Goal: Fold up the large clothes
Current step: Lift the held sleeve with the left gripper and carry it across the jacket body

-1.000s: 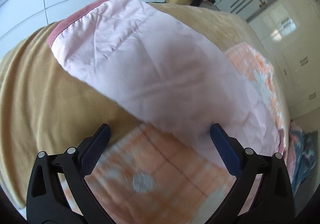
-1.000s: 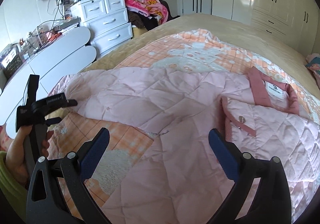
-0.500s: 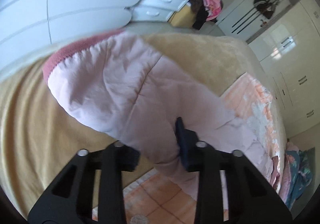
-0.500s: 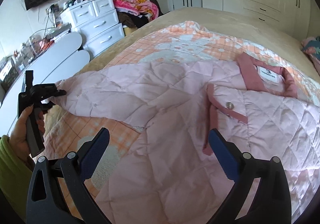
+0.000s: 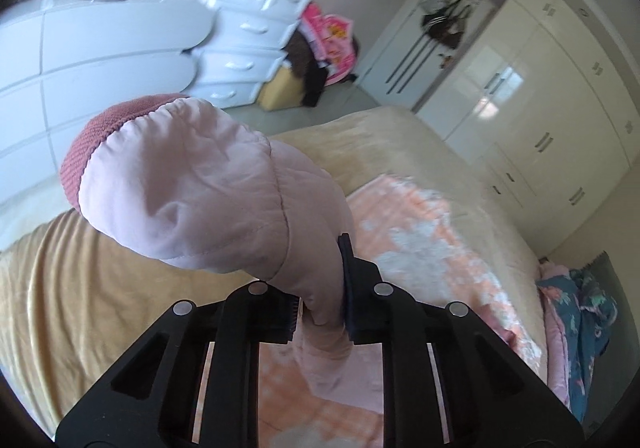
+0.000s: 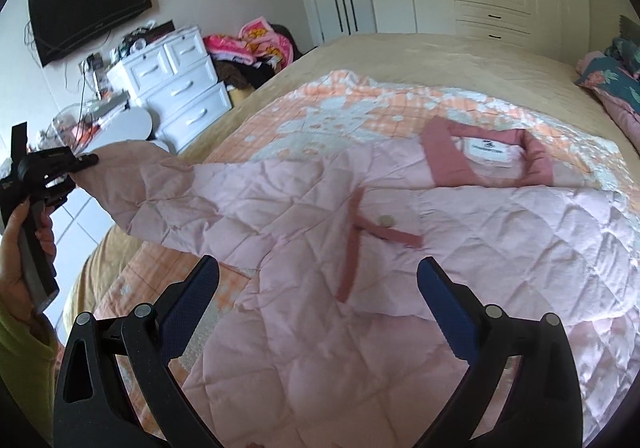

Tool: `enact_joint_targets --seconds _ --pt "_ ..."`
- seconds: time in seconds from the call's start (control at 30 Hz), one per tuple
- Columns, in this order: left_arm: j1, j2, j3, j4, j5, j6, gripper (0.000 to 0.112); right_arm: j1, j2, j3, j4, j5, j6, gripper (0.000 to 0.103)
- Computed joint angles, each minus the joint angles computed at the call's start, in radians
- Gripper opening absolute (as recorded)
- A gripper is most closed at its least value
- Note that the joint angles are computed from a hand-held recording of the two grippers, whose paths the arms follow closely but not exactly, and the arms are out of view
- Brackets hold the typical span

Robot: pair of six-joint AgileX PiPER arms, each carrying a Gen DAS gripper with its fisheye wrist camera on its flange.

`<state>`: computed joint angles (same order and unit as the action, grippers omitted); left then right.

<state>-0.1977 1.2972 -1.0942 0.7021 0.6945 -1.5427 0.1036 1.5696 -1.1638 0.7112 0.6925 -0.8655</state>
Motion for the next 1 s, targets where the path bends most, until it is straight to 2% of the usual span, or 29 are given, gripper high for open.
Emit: enact_joint_targets --seconds 0.13,0.33,0.73,0.87,1.0 --pt "-0.116 0.043 -0.129 0.055 0.100 -0.011 0.009 -0.082 -0.031 -0.006 0.043 0.051 -0.043 0.099" --pt "-0.249 0.163 -0.355 0.065 0.217 0.062 0.008 -0.216 -0.044 -0.050 0.086 0.135 -0.081 0.099" --pt "-0.433 0.443 -0.788 0.044 0.351 0.226 0.008 -0.493 -0.039 -0.128 0.161 0.320 -0.154 0.099" --pt "-0.481 0.557 -0.971 0.031 0.406 0.289 0.008 -0.563 -0.018 -0.148 0.185 0.363 -0.182 0.099" --pt "-0.522 0.680 -1.163 0.017 0.466 0.358 0.008 -0.603 -0.019 -0.141 0.191 0.353 -0.225 0.099"
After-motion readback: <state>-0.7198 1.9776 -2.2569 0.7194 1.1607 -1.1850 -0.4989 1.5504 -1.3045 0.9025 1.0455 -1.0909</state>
